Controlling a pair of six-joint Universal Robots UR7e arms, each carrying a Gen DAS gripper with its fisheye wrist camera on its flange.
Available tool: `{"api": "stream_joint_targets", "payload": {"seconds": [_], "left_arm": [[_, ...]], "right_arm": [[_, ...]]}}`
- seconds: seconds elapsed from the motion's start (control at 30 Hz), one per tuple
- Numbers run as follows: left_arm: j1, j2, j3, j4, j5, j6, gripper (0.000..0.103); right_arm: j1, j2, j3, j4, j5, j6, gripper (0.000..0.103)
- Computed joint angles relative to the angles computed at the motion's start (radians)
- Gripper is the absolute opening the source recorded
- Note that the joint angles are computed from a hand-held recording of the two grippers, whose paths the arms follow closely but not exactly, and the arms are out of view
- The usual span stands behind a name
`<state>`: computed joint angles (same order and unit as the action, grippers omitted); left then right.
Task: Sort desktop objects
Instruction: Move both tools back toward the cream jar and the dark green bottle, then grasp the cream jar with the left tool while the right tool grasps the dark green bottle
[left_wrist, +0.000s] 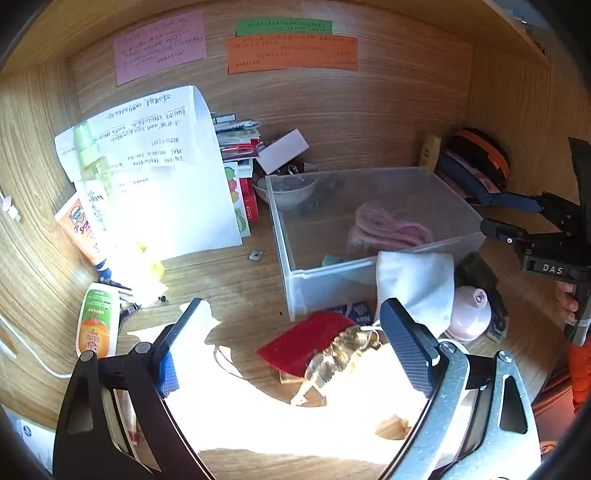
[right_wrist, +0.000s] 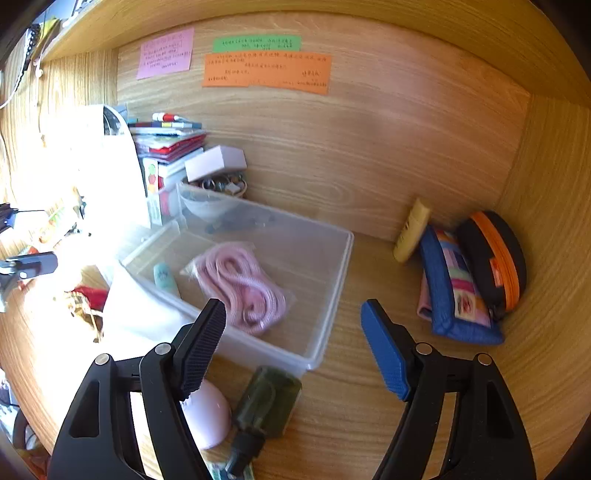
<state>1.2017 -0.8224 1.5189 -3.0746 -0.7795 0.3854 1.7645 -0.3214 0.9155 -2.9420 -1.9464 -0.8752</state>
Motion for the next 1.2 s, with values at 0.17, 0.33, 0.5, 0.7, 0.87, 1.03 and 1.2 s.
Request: {"api": "stream_joint_targets", "payload": {"seconds": [0.17,0.33,0.5,0.7,0.87,1.03,1.2], "left_arm": [[-0.020,-0.019,0.083,-0.087,0.024,0.008,0.096],[-0.027,-0.012,0.122,-0.095,0.018,-0.021,0.096],[-0.016,-0.005,0.131,-0.040,-0.025,-0.079,0.096],[0.015,-0.005,0.117,0.057,-0.076,-0.192,0.096],[0.040,-0.028,0.128,0.096,-0.157,-0.267,0.096],[0.042,-0.022,0.122,0.102,-0.148,-0.275,0.096],[0.055,-0.002,0.088,0.132,-0.154,-0.296,0.095]], "right_arm": [[-0.017,-0.024,0.047,0.019,-0.018,0.024,0.073],[-0.029,-0.023,0.060,0.041,-0.038,0.035,0.073],[-0.040,-0.013,0.035,0.100,-0.040,0.076,0.073],[-0.050,0.002,0.012,0.150,-0.036,0.109,0.073],[-0.054,0.005,0.011,0.150,-0.023,0.101,0.072],[-0.057,0.014,-0.005,0.162,-0.014,0.116,0.072],[-0.060,0.017,-0.012,0.178,-0.016,0.123,0.063]]}}
